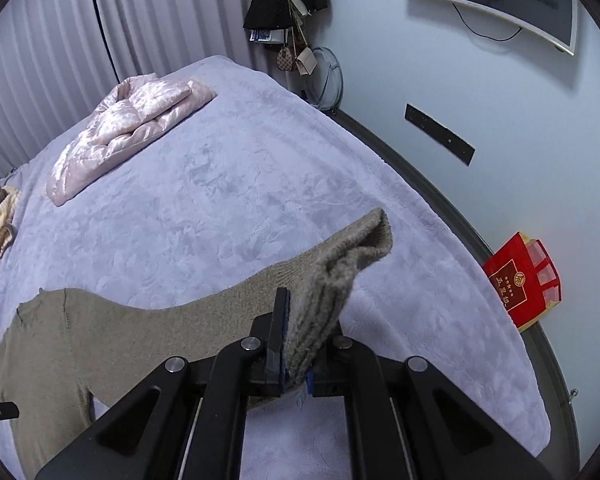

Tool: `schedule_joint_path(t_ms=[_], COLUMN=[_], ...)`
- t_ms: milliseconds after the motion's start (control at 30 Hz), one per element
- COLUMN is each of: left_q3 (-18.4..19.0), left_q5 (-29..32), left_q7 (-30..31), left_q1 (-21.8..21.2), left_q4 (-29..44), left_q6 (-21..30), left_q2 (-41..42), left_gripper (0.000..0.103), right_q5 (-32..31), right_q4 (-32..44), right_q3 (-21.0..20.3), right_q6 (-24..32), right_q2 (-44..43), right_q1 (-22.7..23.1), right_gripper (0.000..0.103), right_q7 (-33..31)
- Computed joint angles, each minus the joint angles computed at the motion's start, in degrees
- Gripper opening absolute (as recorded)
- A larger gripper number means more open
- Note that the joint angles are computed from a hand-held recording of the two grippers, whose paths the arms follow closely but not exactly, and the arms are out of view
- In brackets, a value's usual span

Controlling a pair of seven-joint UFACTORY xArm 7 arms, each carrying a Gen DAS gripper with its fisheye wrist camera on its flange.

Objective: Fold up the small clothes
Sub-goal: 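Lift the cuff with the right gripper and carry it across the sweater body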

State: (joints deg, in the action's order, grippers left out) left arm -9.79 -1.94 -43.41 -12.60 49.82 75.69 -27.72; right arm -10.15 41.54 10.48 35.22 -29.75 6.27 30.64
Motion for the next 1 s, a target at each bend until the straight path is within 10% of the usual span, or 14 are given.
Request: schedule_joint_path(t_ms=[467,1000], left_q3=[6.14,15.01], left_q5=[-1.86,0.85], left_q7=[9.59,24.03], left_q1=[4.71,16.83], left_q4=[-9.46,-17.7], left_q6=[-0.67,2.8], left_q2=[-13.2,-27.53], left_gripper=[0.103,0.103], right_q5=[-5.41,-22.98], right_q4=[13.47,38.83], right_q3=[9.97,20.14], right_q6=[9.27,22.69], right_q2=[2.28,24.28], right_q1=[4.53,16.71], right_gripper=[0.007,0.007], right_q7=[7.77,19.81])
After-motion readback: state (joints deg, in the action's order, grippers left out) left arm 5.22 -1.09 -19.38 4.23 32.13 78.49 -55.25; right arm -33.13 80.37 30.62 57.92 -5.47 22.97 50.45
